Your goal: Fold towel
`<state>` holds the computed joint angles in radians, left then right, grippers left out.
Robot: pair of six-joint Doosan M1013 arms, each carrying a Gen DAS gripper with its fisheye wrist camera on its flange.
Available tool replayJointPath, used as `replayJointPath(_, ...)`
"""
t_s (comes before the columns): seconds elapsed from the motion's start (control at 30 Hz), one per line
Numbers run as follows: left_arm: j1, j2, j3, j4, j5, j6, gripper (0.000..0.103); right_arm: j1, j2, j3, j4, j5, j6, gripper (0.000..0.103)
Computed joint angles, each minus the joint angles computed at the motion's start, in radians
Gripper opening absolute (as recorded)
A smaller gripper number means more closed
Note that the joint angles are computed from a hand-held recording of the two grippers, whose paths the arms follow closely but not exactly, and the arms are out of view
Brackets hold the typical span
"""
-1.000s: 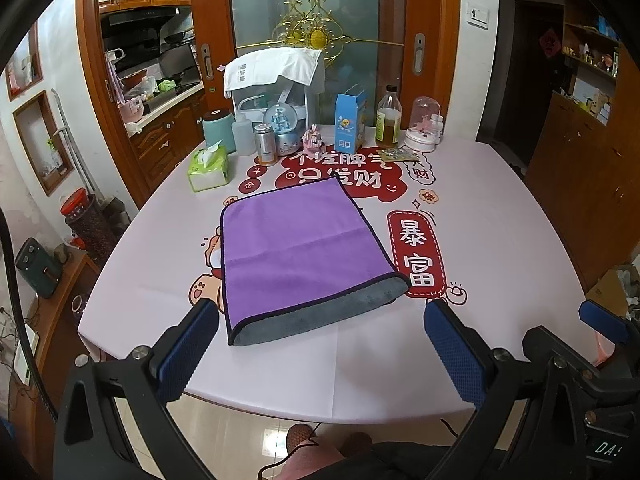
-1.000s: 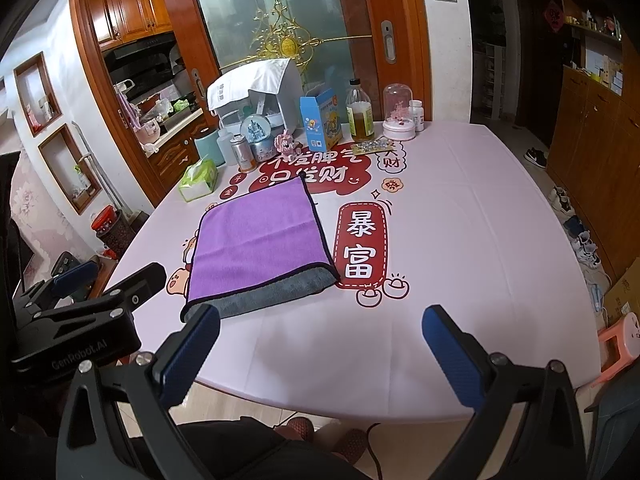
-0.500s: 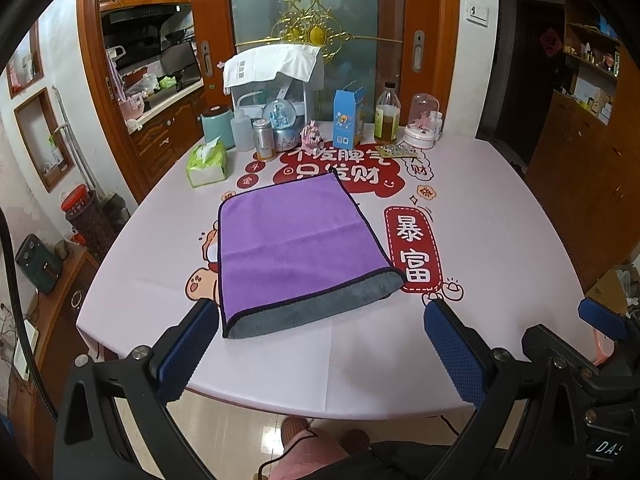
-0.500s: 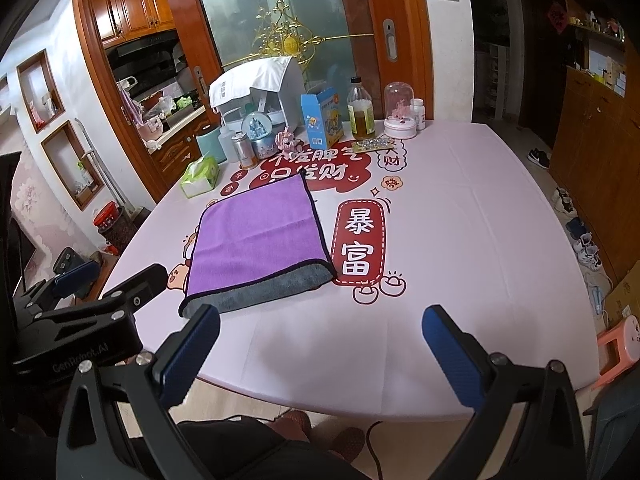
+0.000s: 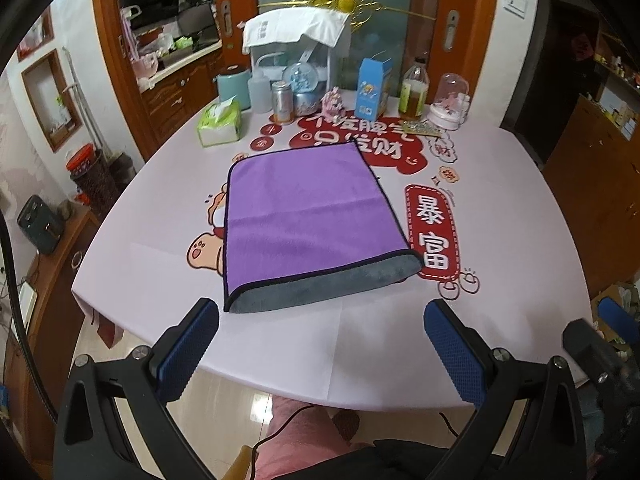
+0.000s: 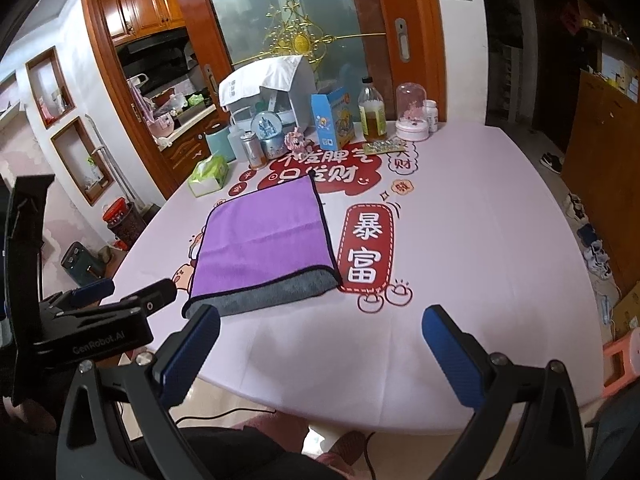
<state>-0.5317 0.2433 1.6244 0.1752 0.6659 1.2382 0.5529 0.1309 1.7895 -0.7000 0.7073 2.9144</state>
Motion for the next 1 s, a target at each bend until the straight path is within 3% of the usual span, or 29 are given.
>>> replayJointPath(0.3,0.045,0.045,-0.026,-0.008,0.038,-0.001,0.102,-0.039,0.052,-0.032,0.022,-0.064,-0.155,0.101)
replayJointPath(0.77,0.116,0.176,-0.123,-0.032,0.135,0.073,0.102,-0.087,0.149,-0.063,-0.035,-0.189,-0.366,0.101)
replayJointPath(1.0,0.147,0.237,-0.169,-0.125,0.167,0.176,0.102,-0.112,0.210,-0.097,0.094,-0.214,-0.556,0.101)
